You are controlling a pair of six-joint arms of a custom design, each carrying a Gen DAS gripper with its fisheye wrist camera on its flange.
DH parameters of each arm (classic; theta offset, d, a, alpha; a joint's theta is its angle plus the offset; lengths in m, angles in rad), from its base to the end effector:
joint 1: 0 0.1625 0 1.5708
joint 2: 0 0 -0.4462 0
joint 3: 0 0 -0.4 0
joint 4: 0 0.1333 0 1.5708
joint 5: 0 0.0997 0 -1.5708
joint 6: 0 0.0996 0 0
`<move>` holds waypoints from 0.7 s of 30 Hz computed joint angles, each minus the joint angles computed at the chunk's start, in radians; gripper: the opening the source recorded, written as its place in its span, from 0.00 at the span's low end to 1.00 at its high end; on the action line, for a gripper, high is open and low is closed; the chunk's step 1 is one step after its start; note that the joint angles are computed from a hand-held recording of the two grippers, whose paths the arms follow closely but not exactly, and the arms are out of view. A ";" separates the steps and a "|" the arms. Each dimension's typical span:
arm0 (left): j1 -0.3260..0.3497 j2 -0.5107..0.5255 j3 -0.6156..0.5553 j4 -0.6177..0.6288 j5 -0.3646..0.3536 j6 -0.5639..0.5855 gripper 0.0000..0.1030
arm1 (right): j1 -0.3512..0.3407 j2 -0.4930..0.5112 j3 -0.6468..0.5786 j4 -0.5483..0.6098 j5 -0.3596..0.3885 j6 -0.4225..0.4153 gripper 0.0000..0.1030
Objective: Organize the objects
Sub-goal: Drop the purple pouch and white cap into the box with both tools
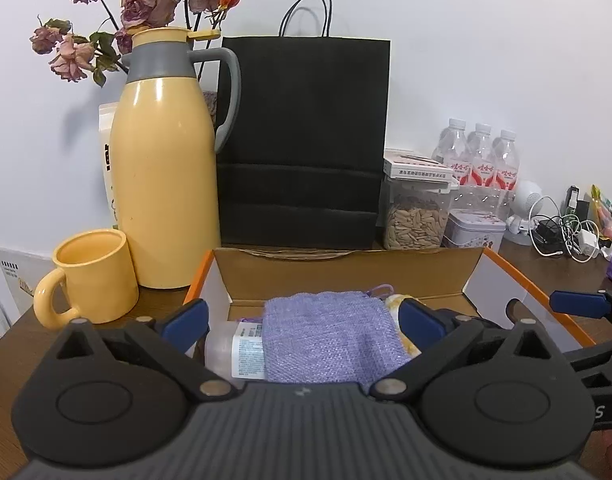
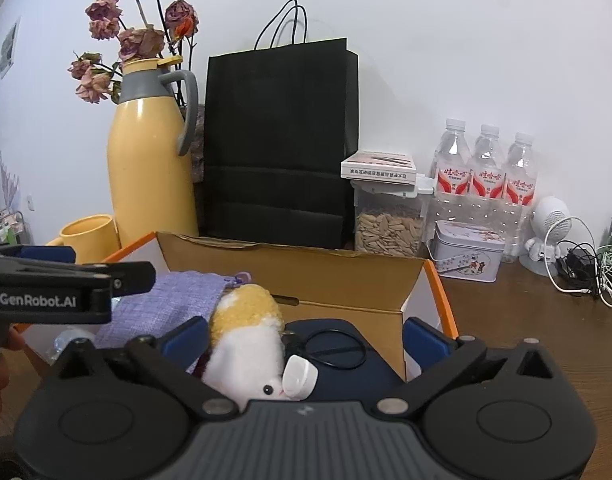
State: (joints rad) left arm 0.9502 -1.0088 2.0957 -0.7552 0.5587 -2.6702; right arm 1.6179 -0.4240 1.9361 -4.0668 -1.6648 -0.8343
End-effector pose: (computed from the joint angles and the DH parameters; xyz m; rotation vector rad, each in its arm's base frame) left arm -0.0795 -0.4857 0.0745 0.3338 1.9496 -1.3843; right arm 0.1506 -0.5615 -0.0251 0.9836 -2.2295 1.1617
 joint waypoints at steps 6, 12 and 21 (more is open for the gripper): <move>-0.012 -0.009 0.017 -0.023 0.001 0.018 1.00 | 0.007 0.002 0.003 -0.018 -0.011 -0.005 1.00; -0.040 -0.039 0.062 -0.071 0.000 0.044 1.00 | 0.014 -0.008 0.027 -0.060 -0.006 -0.014 1.00; -0.126 -0.092 0.164 -0.147 -0.049 0.063 1.00 | 0.017 -0.029 0.114 -0.162 0.011 -0.035 1.00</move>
